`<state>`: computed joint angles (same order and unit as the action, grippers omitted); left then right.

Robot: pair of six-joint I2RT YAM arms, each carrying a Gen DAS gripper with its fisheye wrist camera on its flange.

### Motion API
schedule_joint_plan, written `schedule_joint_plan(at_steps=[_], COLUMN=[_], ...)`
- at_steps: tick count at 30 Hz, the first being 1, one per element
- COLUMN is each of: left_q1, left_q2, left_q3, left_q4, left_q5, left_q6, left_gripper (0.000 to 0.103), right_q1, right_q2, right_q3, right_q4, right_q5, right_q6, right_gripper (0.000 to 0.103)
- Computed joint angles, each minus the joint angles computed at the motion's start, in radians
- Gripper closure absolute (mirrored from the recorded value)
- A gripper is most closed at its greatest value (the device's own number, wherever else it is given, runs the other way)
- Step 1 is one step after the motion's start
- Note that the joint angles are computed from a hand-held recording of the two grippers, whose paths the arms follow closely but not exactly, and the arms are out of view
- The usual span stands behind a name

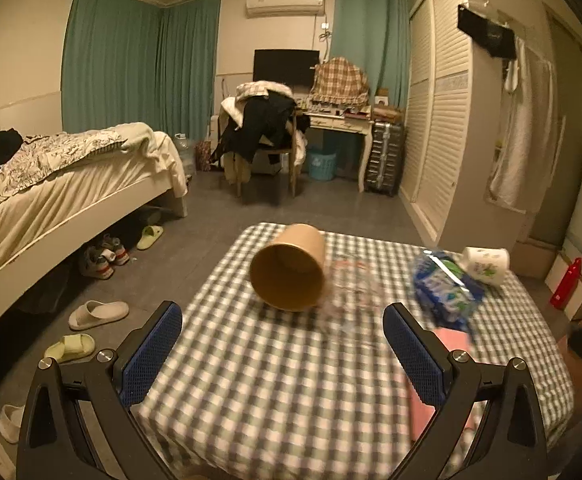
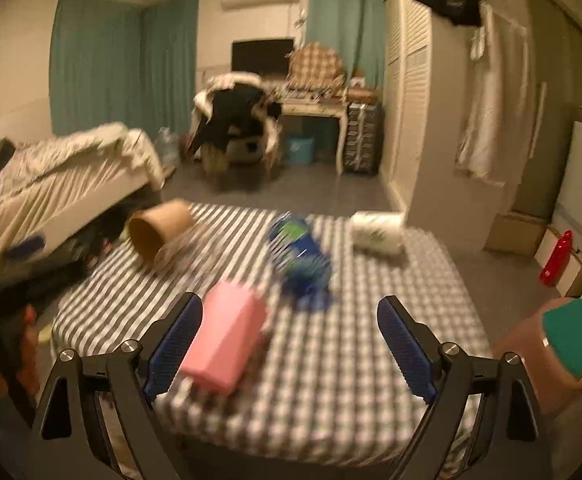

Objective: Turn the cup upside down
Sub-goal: 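Move the open left gripper toward the pink hexagonal cup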

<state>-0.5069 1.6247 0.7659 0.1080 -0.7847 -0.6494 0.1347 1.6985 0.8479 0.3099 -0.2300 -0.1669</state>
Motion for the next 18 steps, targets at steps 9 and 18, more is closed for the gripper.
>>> schedule_joint_plan(at_steps=[9,18], left_q1=[-0.167,-0.205], left_q2=[0.153,0.306], left_q3=[0.117,0.2], left_q4=[-0.098,-0.076], left_q5=[-0.132,-0.071], left_q6=[-0.105,-0.186], left_gripper=[0.0,0.0], right_q1=[-0.162,-0.248], right_q2=[0.103,0.28], right_q3=[0.077,0.199], right_q4=[0.045,-0.002], right_q5=[-0.086,-0.089], right_q6=[0.027,0.037], right_gripper=[0.003,0.001])
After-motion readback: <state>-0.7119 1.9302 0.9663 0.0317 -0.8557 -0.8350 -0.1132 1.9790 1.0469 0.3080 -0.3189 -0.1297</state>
